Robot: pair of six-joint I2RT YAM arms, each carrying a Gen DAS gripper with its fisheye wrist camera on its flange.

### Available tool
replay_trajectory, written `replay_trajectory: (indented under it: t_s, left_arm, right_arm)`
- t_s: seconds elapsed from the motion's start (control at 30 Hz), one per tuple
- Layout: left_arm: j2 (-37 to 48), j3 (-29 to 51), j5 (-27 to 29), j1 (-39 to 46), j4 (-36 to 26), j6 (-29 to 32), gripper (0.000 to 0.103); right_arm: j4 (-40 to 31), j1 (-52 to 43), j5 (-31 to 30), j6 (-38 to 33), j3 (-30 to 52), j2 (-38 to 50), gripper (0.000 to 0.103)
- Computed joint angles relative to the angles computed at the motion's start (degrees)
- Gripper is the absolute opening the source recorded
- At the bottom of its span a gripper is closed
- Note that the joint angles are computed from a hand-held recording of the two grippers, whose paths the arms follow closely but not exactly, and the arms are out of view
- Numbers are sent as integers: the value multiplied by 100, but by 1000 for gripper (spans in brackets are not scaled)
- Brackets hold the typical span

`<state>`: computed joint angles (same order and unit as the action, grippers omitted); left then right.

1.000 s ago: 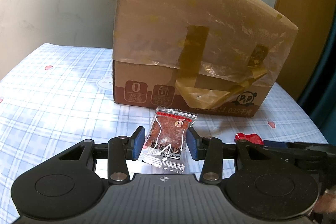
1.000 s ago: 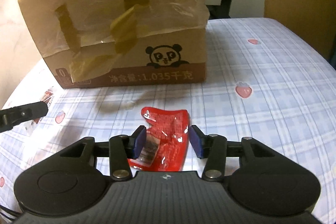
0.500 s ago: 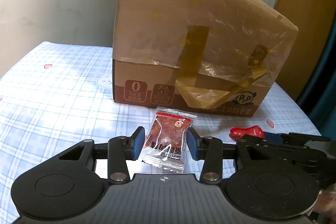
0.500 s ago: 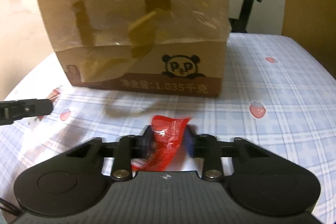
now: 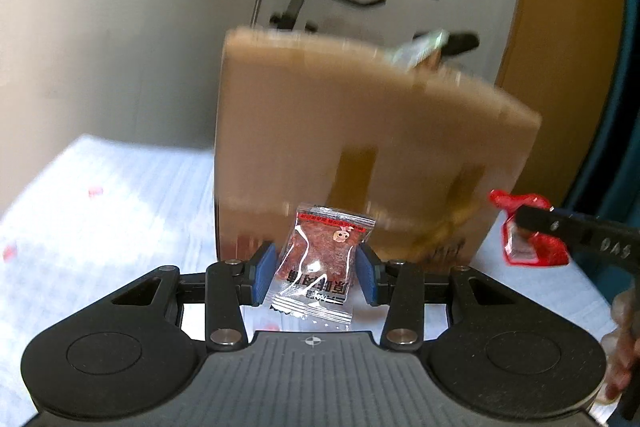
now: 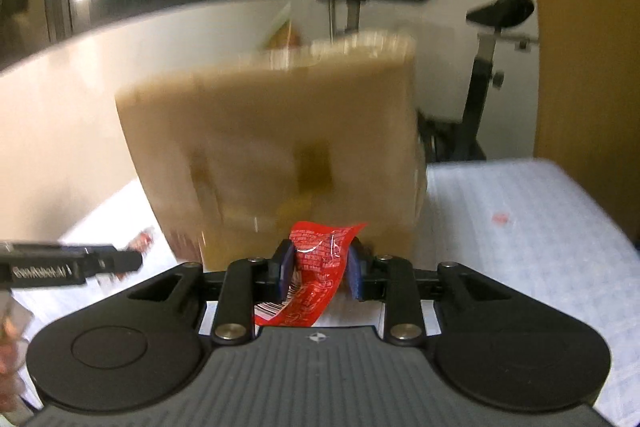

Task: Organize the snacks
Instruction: 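Carry the jerky packet in the left tool while the right tool carries the red packet over the box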

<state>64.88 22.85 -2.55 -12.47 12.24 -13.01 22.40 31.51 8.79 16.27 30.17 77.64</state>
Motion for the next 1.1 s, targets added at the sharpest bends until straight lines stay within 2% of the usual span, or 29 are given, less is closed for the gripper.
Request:
replay_trajectory:
  t_s: [0.13, 0.23, 0.4, 0.5, 0.6, 0.7, 0.83, 0.9, 0.97, 1.07, 1.1]
  left_arm:
    - [-321, 365, 94, 113, -230, 204, 46]
    - [-255, 836, 40, 155, -392, 442, 46]
    - [279, 1749, 36, 336, -384, 621, 47]
    - [876, 2389, -254, 305, -325, 713, 47]
    - [1462, 2967, -302, 338, -311, 695, 47]
    - [1964, 3441, -684, 197, -371, 921, 47]
    - [2240, 3753, -769, 218, -649, 1028, 48]
    - [2384, 3893, -853, 192, -766, 1167, 53]
    - [2397, 3896, -775, 268, -837, 1268, 70]
    - [2368, 3865, -731, 330, -917, 1217, 83]
    - [2342, 3873, -698, 351, -1001, 1158, 84]
  right_arm:
    - [-49, -154, -78, -205, 188, -567, 30]
    - [-118, -338, -313, -352, 599, -562, 30]
    - [-97, -521, -453, -869, 1493, 46, 30]
    - [-92, -631, -447, -1110, 2152, 727, 30]
    - [-227, -694, -344, -1220, 2782, 1354, 30]
    - [-448, -727, -247, -1282, 3268, 1827, 30]
    - [-829, -744, -210, -1397, 3625, 2172, 31]
    - [-936, -717, -186, -1414, 3614, 2205, 31]
    - [-1112, -717, -189, -1435, 3704, 2258, 32]
    - [-1309, -695, -184, -1441, 3727, 2254, 34]
    - [-1391, -715, -244, -1403, 3735, 2244, 37]
